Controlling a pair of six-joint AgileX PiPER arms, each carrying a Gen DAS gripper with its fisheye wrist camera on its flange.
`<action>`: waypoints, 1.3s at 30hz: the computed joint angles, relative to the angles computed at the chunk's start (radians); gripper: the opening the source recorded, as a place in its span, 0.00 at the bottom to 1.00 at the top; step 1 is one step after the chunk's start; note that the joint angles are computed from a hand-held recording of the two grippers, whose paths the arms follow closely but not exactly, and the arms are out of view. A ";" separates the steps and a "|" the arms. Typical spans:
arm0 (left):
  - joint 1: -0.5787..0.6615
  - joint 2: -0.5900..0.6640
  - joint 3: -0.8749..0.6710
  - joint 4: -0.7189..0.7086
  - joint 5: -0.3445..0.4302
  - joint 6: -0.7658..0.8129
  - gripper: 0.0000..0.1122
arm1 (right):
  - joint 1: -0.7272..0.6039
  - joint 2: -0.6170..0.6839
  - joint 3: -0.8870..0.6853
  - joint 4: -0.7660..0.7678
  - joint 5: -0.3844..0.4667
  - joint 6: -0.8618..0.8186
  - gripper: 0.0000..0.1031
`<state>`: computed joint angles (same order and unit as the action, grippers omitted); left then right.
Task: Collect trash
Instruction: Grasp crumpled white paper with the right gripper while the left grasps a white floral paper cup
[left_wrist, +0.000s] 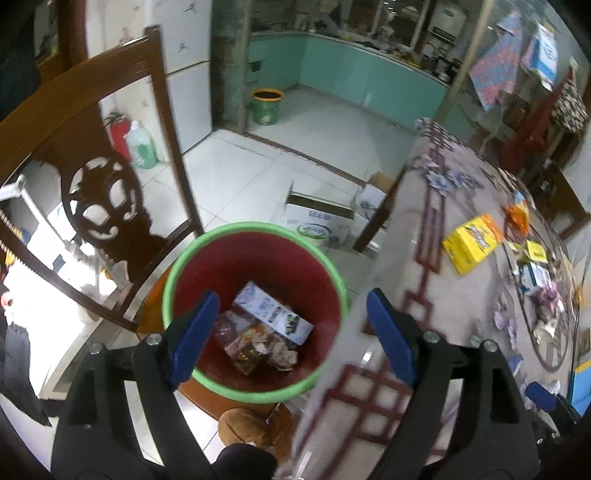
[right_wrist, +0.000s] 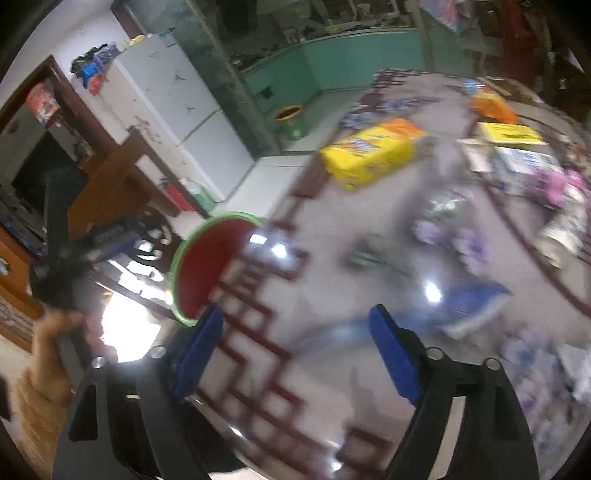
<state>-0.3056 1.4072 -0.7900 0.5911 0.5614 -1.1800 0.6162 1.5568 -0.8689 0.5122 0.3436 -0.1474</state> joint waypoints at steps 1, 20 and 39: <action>-0.025 0.007 -0.013 0.013 0.011 -0.014 0.71 | -0.021 -0.024 0.030 -0.022 -0.004 0.010 0.78; -0.351 0.254 -0.372 0.057 0.111 -0.104 0.76 | -0.857 -0.067 0.122 0.099 0.258 -0.497 0.89; -0.576 0.852 -1.153 -0.126 0.305 0.205 0.78 | -0.856 0.001 0.113 0.208 0.238 -0.642 0.51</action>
